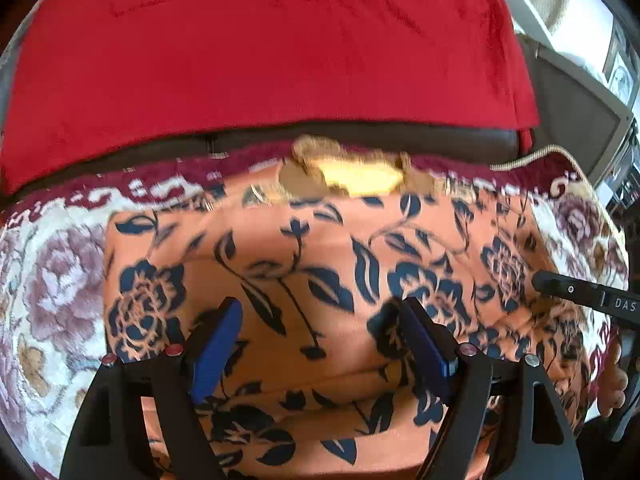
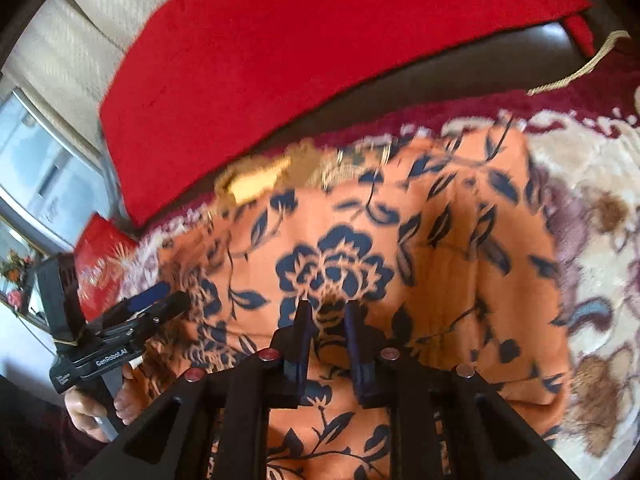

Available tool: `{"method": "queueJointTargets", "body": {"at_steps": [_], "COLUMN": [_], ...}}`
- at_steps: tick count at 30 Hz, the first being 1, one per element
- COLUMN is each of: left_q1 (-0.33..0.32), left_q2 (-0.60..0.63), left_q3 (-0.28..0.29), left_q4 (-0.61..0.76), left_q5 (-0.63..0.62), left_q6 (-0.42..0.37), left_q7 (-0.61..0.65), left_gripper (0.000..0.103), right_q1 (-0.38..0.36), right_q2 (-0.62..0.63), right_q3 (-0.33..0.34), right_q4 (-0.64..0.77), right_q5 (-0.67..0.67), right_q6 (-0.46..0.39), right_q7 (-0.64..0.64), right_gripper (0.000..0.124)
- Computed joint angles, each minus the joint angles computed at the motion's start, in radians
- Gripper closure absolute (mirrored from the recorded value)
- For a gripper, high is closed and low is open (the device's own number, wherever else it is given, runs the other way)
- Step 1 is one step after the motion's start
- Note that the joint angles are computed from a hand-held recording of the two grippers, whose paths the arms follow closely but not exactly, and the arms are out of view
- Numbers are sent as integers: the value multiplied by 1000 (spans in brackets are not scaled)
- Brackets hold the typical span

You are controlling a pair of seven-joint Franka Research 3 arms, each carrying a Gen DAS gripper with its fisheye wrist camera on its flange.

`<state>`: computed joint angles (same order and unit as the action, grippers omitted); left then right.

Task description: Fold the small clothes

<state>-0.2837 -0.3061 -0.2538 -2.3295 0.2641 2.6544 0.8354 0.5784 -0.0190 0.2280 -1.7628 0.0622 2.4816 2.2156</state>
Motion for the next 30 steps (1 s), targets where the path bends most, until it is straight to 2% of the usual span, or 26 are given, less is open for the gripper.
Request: {"method": "queueJointTargets", "body": {"at_steps": [2,3,4,7,9,11,12,15,17,19,23,25,26,27,29,30], "left_q1": [9,1,1,3,10,17,12,-13,-8,-21,2,4,-1,-9,-31,-45], "left_q2": [29,49,71,77,54,36,35,79,70,33,-110,-196,-265,-329,-456,-518], "left_q3": [-10,-11,-11,-11,-15,-24,-22,-26,-37,-23,-38,-40,-37,-32,-3,-1], "left_q4": [30,46,58,78,59,51,52,90,85,63,-30,-87,-141,-188,-284,-321], "left_q5": [20,12,14,30,55,84,81,57,87,62,116,119,116,107,77,56], "left_q6": [-53,-86,-89,-89,-35,-22,-25,-118,-115,-94,-83,-91,-90,-97,-135,-183], "left_q7": [-3,8,11,-7,-35,-66,-59,-9,-49,-32,-93,-118,-133,-142,-139,-141], "left_gripper": [21,21,20,18,18,18,18,18,18,18,18,18,18,18,18,18], "right_q1": [-4,-7,-8,-12,-15,-20,-23,-24,-24,-23,-33,-45,-55,-71,-115,-116], "right_q2": [-3,4,11,-4,-31,-49,-46,-25,-33,-54,-149,-239,-287,-342,-446,-483], "right_q3": [-1,-4,-6,-10,-9,-1,0,-2,-1,1,7,11,17,29,67,66], "right_q4": [1,8,14,-18,-38,-50,-45,-36,-39,-55,-152,-256,-307,-362,-453,-480], "right_q5": [-50,-57,-38,7,-12,-49,-48,-10,-29,-24,-1,32,42,42,24,38], "right_q6": [-19,-57,-83,-46,-17,-4,-17,-59,-53,-24,84,161,183,204,237,231], "right_q7": [37,51,45,18,9,26,27,10,15,9,-11,0,17,43,98,99], "right_gripper": [103,104,105,105,105,105,103,100,100,100,100,86,62,48,48,48]}}
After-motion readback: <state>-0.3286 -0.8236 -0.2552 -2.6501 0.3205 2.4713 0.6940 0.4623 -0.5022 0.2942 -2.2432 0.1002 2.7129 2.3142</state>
